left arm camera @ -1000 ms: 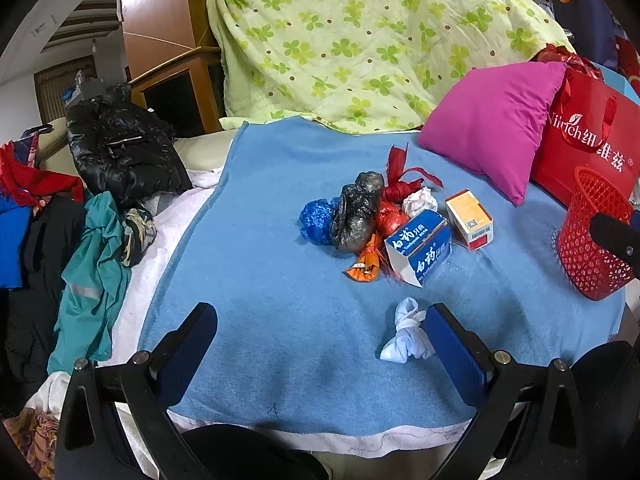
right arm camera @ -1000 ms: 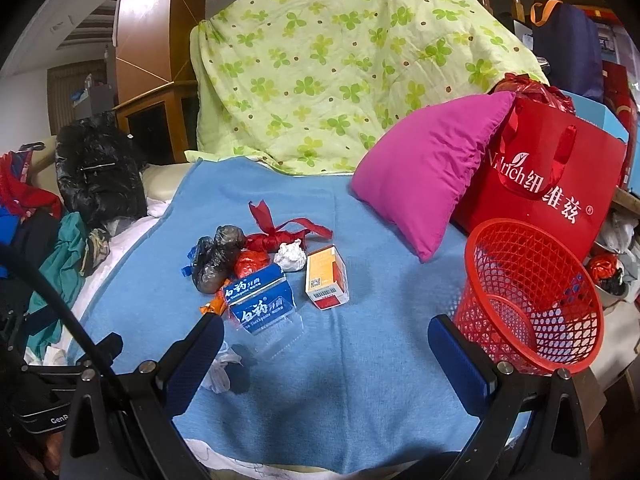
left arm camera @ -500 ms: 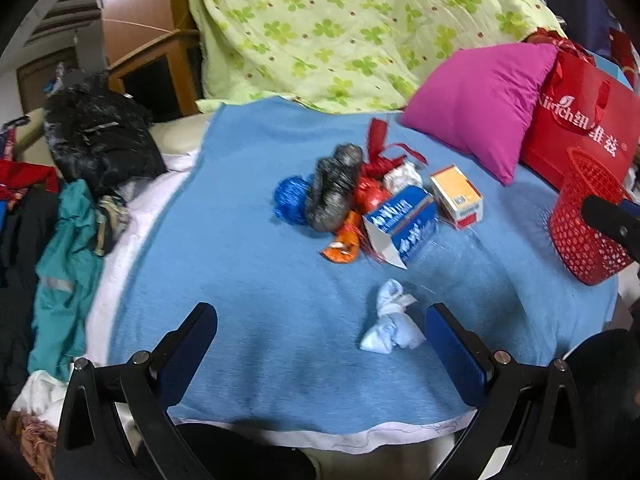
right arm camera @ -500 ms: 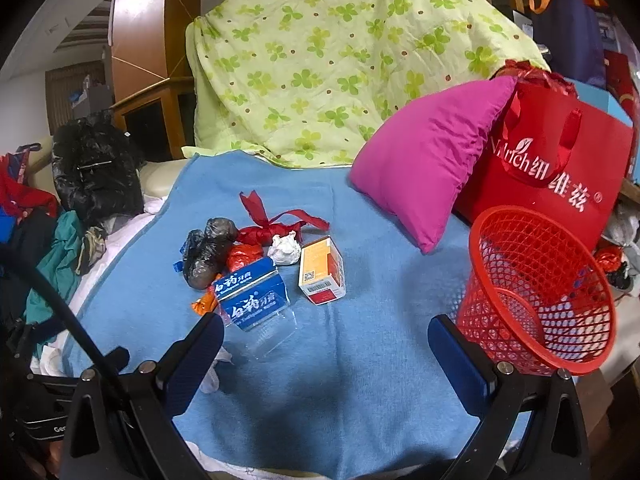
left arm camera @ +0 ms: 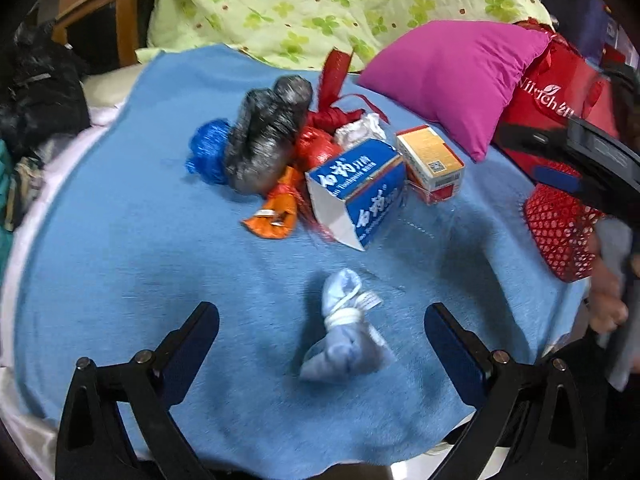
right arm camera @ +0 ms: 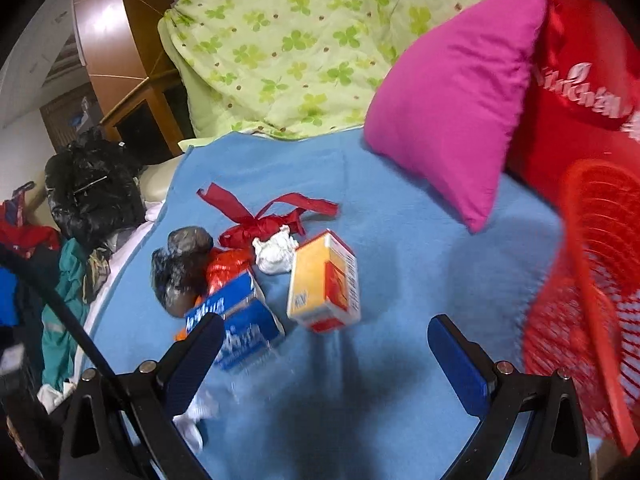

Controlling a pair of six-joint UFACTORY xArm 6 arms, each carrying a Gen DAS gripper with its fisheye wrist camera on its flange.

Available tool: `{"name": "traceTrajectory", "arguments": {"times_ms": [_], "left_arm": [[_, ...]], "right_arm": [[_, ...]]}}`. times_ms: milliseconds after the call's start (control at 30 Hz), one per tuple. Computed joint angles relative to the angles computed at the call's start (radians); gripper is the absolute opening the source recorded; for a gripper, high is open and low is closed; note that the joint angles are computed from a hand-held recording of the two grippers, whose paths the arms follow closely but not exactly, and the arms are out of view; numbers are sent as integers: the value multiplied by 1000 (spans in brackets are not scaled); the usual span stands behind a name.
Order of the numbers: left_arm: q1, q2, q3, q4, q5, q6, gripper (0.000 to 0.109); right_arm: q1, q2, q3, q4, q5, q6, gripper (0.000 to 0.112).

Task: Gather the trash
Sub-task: 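Grasp the white crumpled tissue with the left tool while the right tool grasps the orange-yellow medicine box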

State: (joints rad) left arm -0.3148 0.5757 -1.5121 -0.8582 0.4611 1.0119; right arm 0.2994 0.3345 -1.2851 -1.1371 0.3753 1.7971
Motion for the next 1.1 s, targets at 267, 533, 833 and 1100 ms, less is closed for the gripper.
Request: {"name": "traceTrajectory", "arguments": {"times_ms": [267, 533, 833, 1100], "left_arm": [[16, 111, -135, 40, 160, -68, 68], [12, 130, -152, 33, 196, -61, 41], [7, 108, -115, -38, 173, 16, 27], [-37, -4, 6, -99, -4, 151, 27]], "right_arm": [[-34, 226, -240, 335, 26, -351, 89], [-43, 309, -305, 514, 49, -497, 63], [-76, 166, -112, 241, -97, -218, 62], [-69, -32, 29, -283, -90, 232, 62]]}}
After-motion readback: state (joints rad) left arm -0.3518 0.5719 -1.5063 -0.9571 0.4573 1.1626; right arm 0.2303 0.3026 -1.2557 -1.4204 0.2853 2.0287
